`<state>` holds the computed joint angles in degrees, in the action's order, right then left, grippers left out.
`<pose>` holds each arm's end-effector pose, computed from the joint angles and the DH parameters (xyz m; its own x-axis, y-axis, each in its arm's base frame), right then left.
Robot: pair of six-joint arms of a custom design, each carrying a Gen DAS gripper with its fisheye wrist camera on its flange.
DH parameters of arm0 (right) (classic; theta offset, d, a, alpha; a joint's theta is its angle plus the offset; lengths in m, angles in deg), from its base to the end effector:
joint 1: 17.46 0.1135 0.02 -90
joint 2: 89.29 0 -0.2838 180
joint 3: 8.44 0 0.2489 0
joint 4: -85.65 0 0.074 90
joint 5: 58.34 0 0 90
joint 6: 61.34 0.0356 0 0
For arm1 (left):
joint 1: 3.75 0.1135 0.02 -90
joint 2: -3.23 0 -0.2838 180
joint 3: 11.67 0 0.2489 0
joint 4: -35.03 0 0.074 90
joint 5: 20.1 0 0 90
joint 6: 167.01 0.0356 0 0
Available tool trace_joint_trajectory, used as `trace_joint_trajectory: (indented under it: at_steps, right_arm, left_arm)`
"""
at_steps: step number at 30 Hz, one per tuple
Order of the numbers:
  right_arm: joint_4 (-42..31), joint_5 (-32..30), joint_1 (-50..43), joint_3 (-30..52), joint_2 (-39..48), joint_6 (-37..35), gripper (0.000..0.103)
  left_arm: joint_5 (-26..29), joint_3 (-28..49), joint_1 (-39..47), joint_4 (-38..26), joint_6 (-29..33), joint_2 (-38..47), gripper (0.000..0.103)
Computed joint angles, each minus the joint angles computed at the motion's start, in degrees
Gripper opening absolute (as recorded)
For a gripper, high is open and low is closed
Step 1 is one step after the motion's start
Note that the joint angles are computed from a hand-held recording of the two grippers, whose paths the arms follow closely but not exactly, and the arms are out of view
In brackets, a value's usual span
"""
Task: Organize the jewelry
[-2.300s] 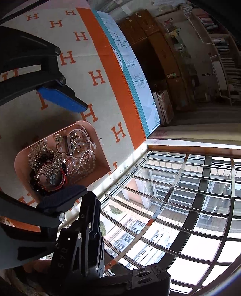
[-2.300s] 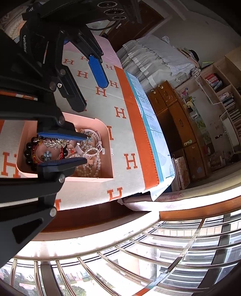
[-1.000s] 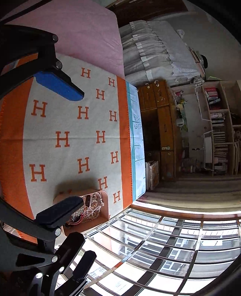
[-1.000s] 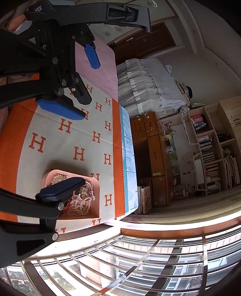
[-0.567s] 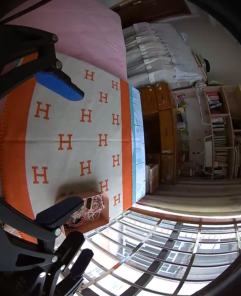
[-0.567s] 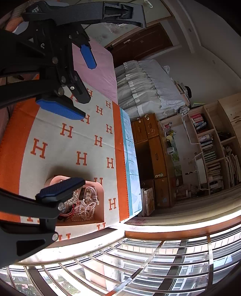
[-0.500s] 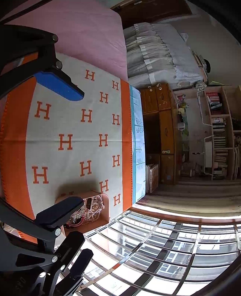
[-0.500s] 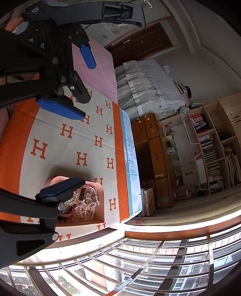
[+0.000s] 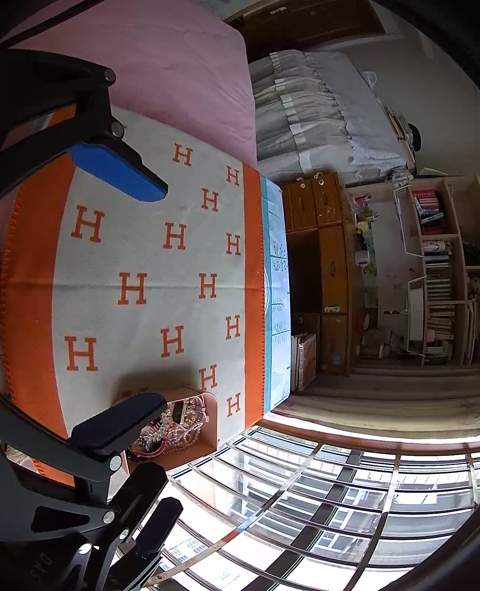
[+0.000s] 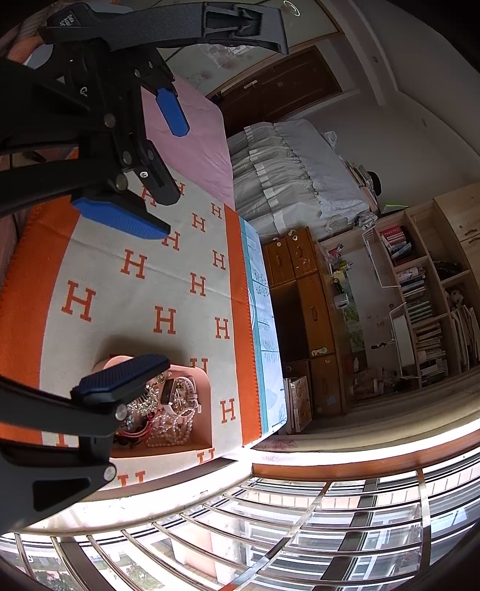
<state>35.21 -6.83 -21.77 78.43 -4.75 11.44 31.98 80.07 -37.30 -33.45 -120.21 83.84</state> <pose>0.3105 -0.0012 0.3303 -0.6038 -0.1869 -0.7749 -0.5594 0.7919 0.2449 0.2396 -0.1326 0.3556 -0.6208 -0.2363 -0.7475 -0.3640 0.9314 0.0079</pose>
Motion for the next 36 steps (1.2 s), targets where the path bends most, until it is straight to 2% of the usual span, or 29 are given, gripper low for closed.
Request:
trace_joint_trajectory:
  at_steps: [36]
  right_arm:
    - [1.2, 0.7, 1.8, -2.1, -1.0, 1.7, 0.065]
  left_arm:
    - [0.7, -1.9, 0.0, -0.2, -0.8, -1.6, 0.102]
